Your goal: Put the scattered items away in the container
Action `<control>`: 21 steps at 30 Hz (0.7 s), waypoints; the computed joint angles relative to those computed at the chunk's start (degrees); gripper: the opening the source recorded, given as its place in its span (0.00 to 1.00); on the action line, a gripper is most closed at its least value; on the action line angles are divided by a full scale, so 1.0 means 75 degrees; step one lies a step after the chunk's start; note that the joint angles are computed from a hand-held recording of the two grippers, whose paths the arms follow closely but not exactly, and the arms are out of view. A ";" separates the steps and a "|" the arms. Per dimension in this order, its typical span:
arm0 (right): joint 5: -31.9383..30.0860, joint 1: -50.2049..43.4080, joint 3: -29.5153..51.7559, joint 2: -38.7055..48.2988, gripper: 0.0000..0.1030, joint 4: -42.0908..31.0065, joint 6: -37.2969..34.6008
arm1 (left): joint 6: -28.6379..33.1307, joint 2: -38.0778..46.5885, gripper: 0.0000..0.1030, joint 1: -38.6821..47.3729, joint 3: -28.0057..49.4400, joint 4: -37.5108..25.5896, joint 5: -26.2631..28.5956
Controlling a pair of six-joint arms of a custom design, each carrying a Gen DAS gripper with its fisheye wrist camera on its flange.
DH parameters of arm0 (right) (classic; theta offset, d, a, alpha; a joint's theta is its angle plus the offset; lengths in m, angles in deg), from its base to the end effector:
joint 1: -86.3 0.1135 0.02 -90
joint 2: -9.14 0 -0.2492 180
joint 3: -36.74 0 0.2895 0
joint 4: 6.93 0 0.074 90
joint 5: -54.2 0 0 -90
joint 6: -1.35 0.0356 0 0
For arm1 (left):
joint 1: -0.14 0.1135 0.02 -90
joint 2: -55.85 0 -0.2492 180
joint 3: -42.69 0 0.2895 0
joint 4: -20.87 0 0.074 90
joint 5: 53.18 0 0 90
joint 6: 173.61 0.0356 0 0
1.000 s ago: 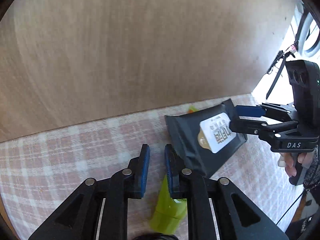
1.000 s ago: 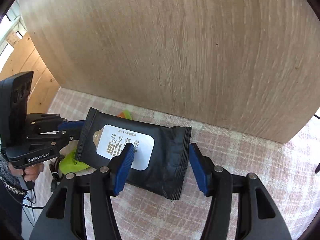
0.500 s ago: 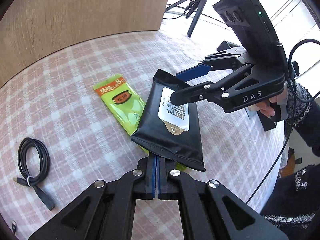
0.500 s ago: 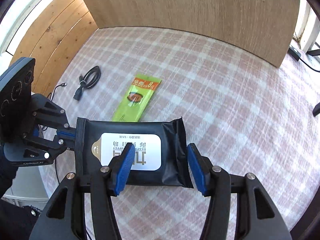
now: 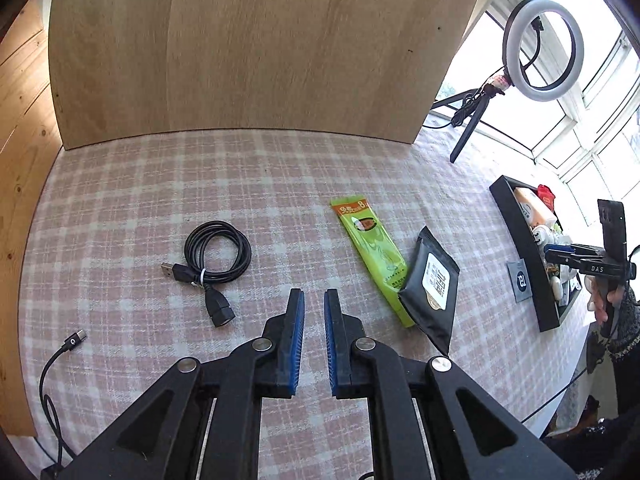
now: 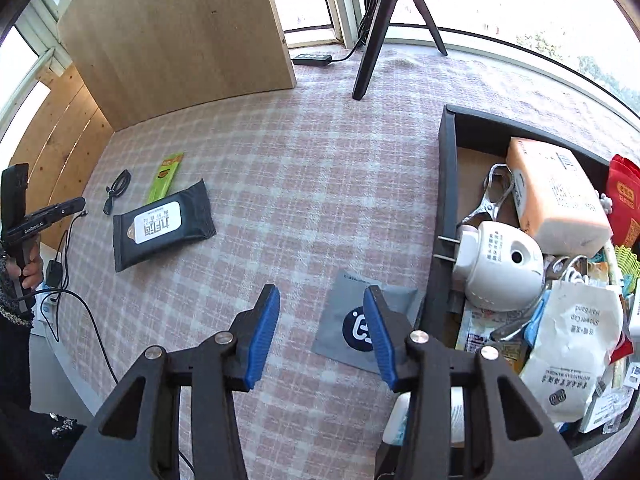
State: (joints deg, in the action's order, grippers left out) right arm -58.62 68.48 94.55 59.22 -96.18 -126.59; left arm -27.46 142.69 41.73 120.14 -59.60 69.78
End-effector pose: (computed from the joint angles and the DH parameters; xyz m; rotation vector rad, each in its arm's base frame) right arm 0.1591 -0.0366 0.2379 -0.5301 2.7483 0.4022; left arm 0.2314 0.1794 0.2112 0.3380 2.6384 -0.5151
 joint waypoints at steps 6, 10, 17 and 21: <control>0.0033 -0.0540 -0.0531 0.0121 0.44 0.0091 0.0076 | 0.0419 -0.0890 0.15 -0.0702 -0.0701 -0.0548 0.0187; 0.0852 0.0291 -0.1120 -0.0669 0.44 0.0636 0.1376 | 0.0360 -0.1719 0.15 -0.1438 -0.1308 -0.0497 0.0165; 0.1904 0.0608 -0.2314 -0.2768 0.36 0.0575 0.1580 | 0.0451 -0.2123 0.16 -0.1903 -0.1688 -0.0700 0.0178; 0.2337 -0.0129 -0.2339 -0.2456 0.03 0.1009 0.1065 | 0.0280 -0.1991 0.16 -0.2012 -0.1716 -0.0566 0.0141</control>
State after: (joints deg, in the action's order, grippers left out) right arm -41.09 67.51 77.01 40.80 -88.61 -118.61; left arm -25.36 127.76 26.64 107.26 -63.84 70.84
